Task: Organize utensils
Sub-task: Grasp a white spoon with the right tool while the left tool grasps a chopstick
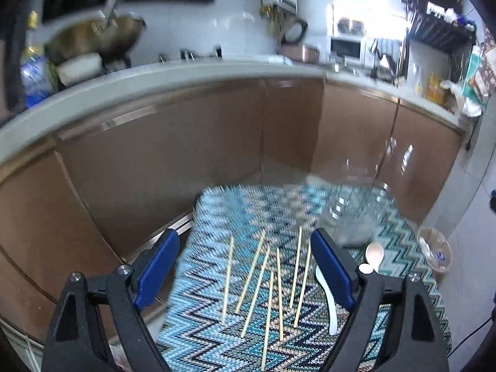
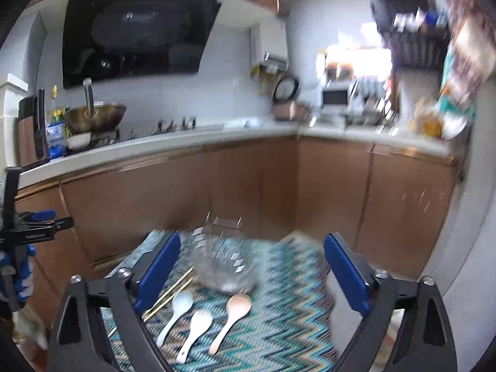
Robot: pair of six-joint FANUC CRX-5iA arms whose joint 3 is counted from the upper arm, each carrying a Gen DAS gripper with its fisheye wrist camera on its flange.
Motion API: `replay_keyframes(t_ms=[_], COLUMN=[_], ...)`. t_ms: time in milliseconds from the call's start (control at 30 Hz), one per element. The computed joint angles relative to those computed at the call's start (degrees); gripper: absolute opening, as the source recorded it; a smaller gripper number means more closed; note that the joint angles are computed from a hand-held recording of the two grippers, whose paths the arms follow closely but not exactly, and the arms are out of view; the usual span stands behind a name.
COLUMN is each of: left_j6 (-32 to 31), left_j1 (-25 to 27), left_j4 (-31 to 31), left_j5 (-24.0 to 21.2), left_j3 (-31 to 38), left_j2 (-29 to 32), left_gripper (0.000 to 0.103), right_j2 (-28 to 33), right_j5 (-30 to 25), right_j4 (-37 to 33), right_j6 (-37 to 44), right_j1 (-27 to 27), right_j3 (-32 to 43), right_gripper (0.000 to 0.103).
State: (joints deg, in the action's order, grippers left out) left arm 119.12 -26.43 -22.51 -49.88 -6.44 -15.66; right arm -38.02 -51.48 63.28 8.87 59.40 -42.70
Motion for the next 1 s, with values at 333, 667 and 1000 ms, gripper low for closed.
replay_keyframes(t_ms=[333, 667, 1000], left_j6=[-15.89, -22.95, -25.62], left_j1=[9.06, 11.44, 13.58], left_j4=[17.01, 23.93, 28.55], left_j5=[0.55, -4.21, -6.34], left_j3=[4.52, 14.49, 17.54], left_j2=[17.99, 33.60, 39.34], left_gripper=[0.068, 0.038, 0.017], right_j2=[17.02, 32.18, 39.05], right_j5=[17.45, 10.72, 5.32], right_j4=[-51.82, -77.25, -85.74], right_j6=[43.19, 71.13, 81.31], right_j1=[-19.98, -31.34, -35.79], right_j3=[12.36, 25.64, 32.41], right_gripper=[0.044, 0.044, 0.044])
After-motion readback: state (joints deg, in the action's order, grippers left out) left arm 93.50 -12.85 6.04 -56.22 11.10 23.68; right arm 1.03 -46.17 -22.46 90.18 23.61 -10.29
